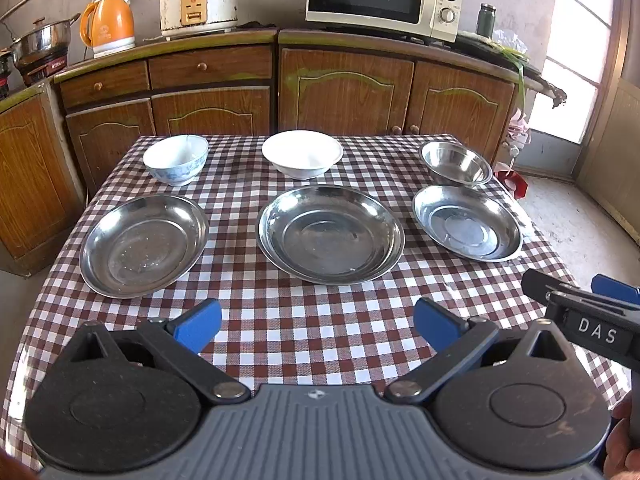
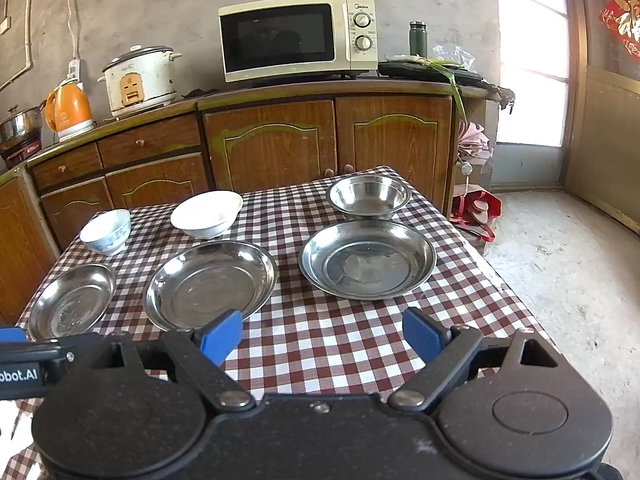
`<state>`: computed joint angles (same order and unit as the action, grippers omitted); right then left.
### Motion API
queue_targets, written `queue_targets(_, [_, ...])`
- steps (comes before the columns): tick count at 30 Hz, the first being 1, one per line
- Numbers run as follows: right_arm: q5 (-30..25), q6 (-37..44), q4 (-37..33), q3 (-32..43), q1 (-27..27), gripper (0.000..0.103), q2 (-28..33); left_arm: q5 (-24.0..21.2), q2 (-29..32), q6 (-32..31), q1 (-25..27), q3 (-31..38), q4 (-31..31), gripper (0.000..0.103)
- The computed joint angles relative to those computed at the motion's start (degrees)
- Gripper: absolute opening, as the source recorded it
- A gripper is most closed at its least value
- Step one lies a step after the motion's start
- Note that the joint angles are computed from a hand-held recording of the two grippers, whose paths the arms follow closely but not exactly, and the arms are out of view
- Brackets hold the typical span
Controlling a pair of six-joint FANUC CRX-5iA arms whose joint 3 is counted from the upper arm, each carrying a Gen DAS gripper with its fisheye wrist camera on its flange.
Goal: Organize plates and bowls
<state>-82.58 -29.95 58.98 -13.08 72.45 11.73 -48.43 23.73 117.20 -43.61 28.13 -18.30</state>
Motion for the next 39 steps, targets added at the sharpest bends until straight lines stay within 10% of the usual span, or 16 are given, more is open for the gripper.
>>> queue_targets(39, [5.25,5.49,1.48,3.94,-1.45,0.103,3.64,-0.93,-2.08,4.5,1.78,-1.97,-3.1,0.103])
